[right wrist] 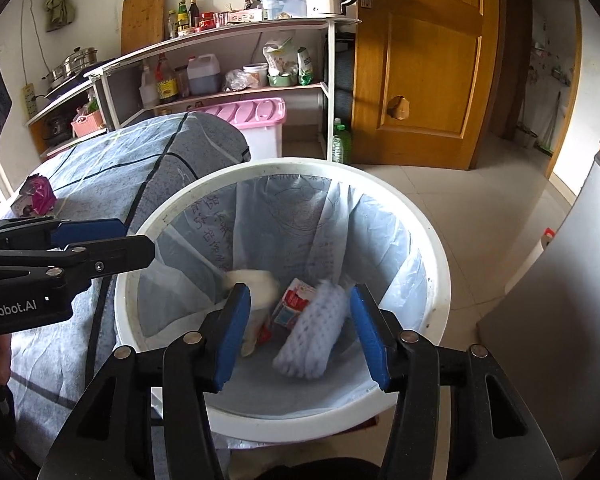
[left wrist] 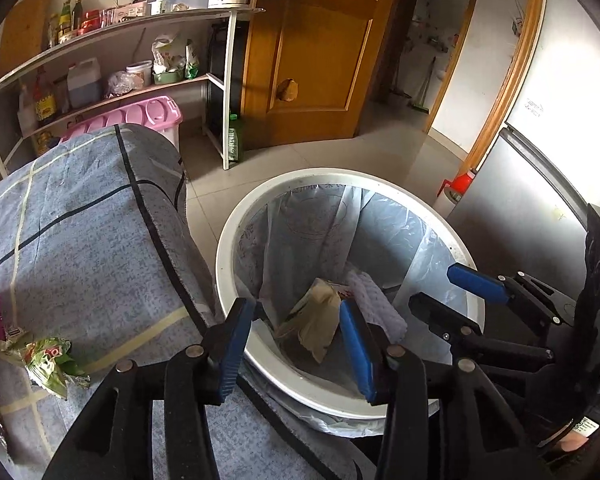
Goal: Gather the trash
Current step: 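Carry both items over the bin and open both tools to drop them, then grasp the green snack bag with the right tool while the left tool grasps the yellow snack bag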
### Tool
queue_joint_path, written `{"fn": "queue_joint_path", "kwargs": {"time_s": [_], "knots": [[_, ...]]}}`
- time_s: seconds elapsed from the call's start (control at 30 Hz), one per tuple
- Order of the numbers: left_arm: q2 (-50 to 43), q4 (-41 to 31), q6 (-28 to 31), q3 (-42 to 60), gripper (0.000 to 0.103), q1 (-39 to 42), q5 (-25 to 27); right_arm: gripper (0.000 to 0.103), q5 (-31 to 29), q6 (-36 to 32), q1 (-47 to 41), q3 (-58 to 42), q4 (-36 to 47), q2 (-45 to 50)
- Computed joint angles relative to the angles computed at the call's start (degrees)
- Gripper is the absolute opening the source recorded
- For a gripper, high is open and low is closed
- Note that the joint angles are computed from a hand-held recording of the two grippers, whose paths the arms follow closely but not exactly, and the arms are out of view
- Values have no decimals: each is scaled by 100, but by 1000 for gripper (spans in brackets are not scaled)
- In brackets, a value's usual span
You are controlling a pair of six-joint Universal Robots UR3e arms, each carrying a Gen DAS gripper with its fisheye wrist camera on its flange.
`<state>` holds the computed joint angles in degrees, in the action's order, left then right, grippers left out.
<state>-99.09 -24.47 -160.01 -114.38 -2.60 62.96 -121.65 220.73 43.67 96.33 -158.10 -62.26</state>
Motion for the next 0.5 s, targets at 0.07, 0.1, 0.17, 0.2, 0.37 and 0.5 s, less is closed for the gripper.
{"fn": "queue_joint_path", "kwargs": {"time_s": [0.07, 0.1, 0.17, 0.2, 0.37, 0.5], "knots": [[153, -21, 49, -125, 47, 120, -117, 53, -51, 54, 49, -50, 56, -6], [271, -17, 53, -213, 47, 171, -101, 53, -84, 75, 80, -86, 85, -6], [537, 103, 153, -450, 48, 308, -135, 53, -123, 82, 156, -143, 60, -11], [675, 108, 192, -553, 52, 387, -152, 53, -147, 87, 196, -194, 56, 1], [1456, -190, 418, -1001, 53, 1056, -462, 53, -200, 13, 399, -732, 141, 200], [2140, -699, 785, -1327, 53, 1788, -829, 53, -150, -186, 544, -1296, 173, 483]]}}
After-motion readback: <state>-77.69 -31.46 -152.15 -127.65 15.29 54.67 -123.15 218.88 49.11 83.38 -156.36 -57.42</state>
